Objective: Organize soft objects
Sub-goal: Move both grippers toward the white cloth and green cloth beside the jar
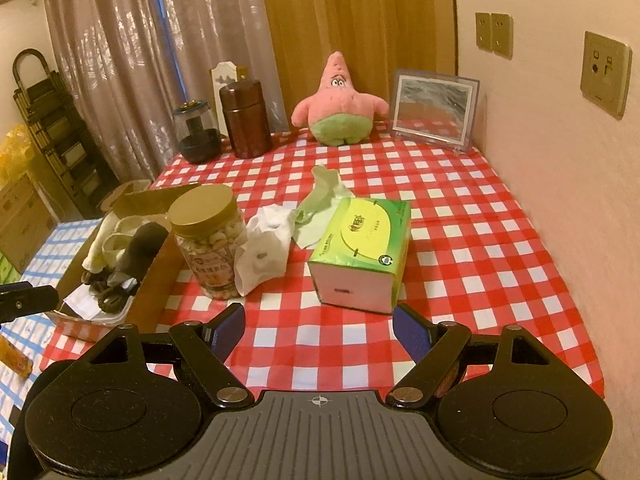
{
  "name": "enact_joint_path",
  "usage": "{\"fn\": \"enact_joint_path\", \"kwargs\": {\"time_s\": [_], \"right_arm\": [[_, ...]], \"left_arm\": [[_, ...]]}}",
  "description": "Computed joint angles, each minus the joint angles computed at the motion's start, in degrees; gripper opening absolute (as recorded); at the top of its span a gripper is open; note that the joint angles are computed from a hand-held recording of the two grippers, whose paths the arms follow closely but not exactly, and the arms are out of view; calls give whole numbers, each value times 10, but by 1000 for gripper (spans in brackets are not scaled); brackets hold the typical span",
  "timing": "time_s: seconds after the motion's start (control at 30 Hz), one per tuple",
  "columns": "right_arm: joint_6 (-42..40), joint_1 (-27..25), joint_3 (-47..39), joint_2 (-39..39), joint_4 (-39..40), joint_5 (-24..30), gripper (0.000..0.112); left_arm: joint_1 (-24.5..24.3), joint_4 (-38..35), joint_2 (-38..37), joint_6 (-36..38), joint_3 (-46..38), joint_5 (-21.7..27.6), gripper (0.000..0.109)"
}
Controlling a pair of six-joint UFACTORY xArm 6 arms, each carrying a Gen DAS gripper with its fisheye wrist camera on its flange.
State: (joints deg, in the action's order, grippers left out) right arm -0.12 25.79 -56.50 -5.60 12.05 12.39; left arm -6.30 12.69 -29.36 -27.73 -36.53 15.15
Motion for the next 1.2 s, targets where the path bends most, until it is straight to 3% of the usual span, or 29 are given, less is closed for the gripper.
{"fn": "enact_joint_path", "kwargs": {"time_s": [0.4, 0.63, 0.8, 0.97, 1.03, 1.2], "right_arm": [[-17, -10, -5, 14, 22, -6, 80], [-95, -9, -14, 29, 82, -7, 80], [-205, -6, -38, 51, 145, -4, 80], [-411, -8, -103, 93, 248, 36, 80], [-491, -12, -135, 113, 277, 62, 80], [-668, -33, -254, 192, 332, 154, 80]], "left_arm": [[-10, -50, 35, 60, -22, -7, 94], [-13, -65, 60, 83, -36, -13, 94], [-11, -103, 80, 135, -51, -14, 94], [-8, -188, 115, 273, -89, -11, 94], [-6, -264, 135, 385, -117, 0, 94], [4, -354, 197, 597, -199, 42, 93]]}}
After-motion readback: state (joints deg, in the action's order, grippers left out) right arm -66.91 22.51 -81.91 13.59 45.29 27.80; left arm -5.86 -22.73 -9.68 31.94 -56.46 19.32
